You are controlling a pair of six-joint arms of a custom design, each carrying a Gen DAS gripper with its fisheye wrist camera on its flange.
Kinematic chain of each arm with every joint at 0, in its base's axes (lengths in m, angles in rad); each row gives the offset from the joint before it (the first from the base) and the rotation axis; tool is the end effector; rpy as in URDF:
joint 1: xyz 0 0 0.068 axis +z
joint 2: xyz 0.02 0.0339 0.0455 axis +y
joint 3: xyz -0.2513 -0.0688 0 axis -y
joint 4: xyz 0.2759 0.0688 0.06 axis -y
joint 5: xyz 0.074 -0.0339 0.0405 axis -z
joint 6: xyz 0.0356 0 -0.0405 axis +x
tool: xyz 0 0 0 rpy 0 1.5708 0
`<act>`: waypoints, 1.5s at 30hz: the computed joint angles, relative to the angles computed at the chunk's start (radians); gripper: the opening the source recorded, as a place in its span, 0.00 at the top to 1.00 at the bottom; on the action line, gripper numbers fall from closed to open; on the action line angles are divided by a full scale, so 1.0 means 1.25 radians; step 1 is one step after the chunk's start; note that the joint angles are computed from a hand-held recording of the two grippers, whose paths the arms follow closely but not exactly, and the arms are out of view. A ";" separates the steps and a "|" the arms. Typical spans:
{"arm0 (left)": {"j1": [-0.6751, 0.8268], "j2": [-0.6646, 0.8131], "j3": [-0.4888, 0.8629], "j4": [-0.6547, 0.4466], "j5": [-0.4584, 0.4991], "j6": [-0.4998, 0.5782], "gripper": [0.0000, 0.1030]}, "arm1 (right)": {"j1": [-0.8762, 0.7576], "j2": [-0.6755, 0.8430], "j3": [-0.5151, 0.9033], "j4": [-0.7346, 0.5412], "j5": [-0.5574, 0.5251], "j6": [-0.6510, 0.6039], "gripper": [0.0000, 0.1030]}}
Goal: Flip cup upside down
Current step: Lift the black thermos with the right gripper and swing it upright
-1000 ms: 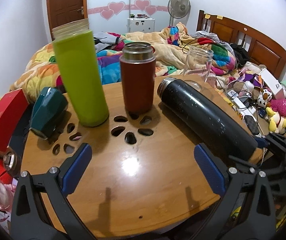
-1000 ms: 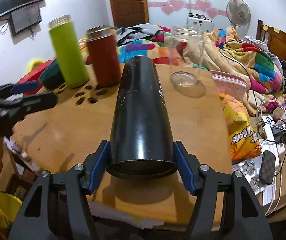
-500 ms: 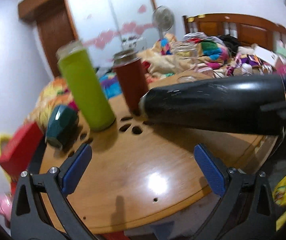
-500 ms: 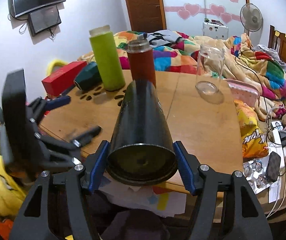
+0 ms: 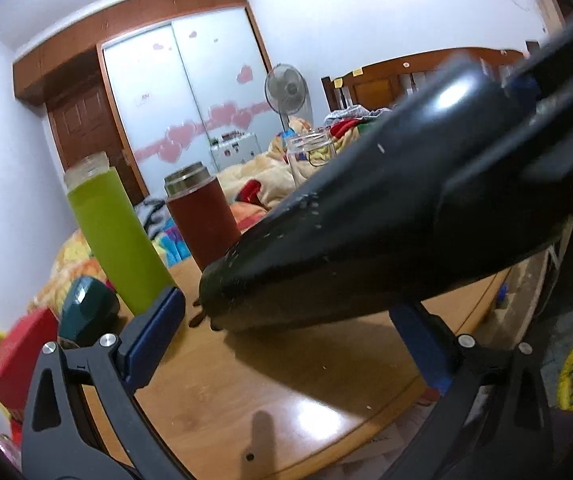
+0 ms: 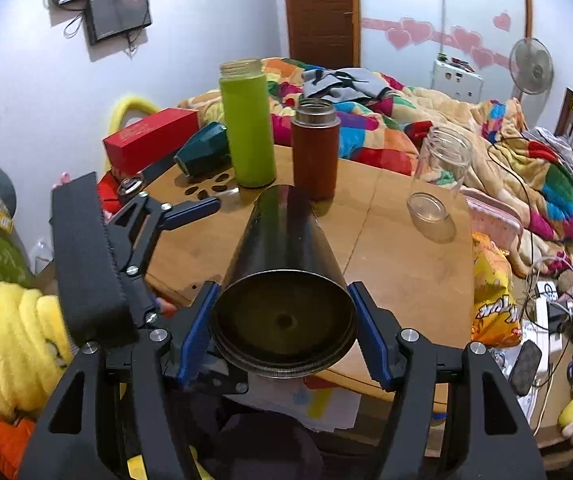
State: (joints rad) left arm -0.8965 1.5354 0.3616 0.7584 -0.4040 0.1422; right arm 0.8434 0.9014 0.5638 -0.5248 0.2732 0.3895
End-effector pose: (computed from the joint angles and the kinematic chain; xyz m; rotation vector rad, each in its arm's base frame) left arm 0.1800 -0.2028 0.0903 0.7361 1.8081 -0.0961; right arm 0.1499 0.1540 0.1936 -0.4215 2.3679 0.2441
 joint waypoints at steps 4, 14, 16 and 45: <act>0.006 0.031 -0.010 0.089 -0.001 0.012 0.00 | 0.013 0.010 0.018 -0.019 -0.007 -0.031 0.40; -0.018 0.096 -0.011 0.221 -0.015 0.062 0.00 | 0.026 0.025 0.055 -0.073 0.005 -0.116 0.40; -0.021 0.121 -0.010 0.250 -0.025 0.074 0.00 | 0.017 0.027 0.058 -0.080 -0.002 -0.135 0.40; -0.083 -0.065 -0.099 0.171 -0.162 0.056 0.38 | -0.140 -0.052 0.063 -0.113 0.010 -0.156 0.32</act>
